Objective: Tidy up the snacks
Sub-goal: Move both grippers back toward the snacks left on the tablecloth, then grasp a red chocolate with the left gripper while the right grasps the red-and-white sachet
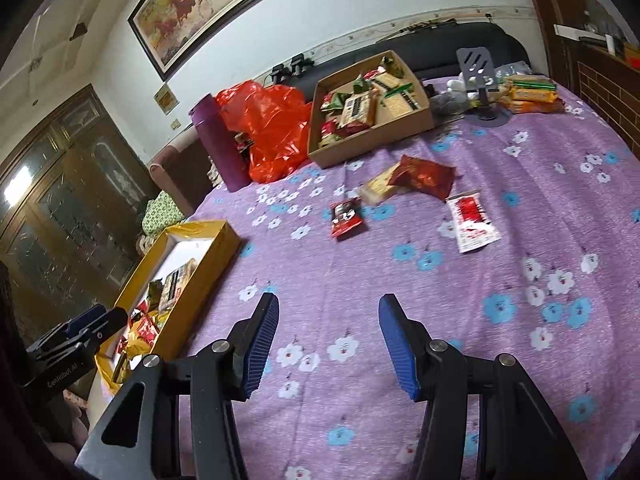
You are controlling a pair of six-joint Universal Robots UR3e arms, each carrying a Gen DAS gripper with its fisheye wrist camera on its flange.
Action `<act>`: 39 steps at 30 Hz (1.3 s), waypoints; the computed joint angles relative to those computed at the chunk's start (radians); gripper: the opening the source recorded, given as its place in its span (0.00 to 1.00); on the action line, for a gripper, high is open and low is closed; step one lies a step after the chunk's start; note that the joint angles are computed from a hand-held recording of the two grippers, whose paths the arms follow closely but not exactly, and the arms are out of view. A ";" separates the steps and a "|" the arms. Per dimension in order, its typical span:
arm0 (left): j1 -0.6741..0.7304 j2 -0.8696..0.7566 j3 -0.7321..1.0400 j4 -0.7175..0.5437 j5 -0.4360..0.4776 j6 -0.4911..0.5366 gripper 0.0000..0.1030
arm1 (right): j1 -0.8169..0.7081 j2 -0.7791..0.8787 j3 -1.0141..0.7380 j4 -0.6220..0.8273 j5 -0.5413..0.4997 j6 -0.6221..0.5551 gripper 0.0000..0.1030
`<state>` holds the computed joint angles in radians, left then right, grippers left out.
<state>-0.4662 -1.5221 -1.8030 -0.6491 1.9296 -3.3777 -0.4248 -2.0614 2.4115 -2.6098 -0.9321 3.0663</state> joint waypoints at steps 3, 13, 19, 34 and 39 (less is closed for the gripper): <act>-0.010 -0.015 0.010 -0.002 0.010 0.000 0.61 | -0.028 -0.012 0.000 0.020 0.008 -0.014 0.54; -0.041 -0.061 0.040 -0.008 0.072 0.005 0.61 | -0.068 -0.005 -0.005 0.044 0.009 -0.030 0.55; -0.040 -0.078 0.055 -0.018 0.066 0.013 0.61 | -0.077 0.006 -0.017 0.046 0.001 -0.039 0.55; 0.012 -0.104 0.069 -0.037 -0.057 0.029 0.61 | -0.165 0.054 -0.076 0.077 -0.017 -0.084 0.56; 0.055 -0.085 0.046 -0.019 -0.158 0.041 0.61 | -0.188 0.197 -0.185 0.043 -0.068 -0.065 0.58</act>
<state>-0.4107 -1.6069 -1.7572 -0.6684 1.7721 -3.3369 -0.6124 -1.8644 2.2264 -2.5666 -0.9997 3.0018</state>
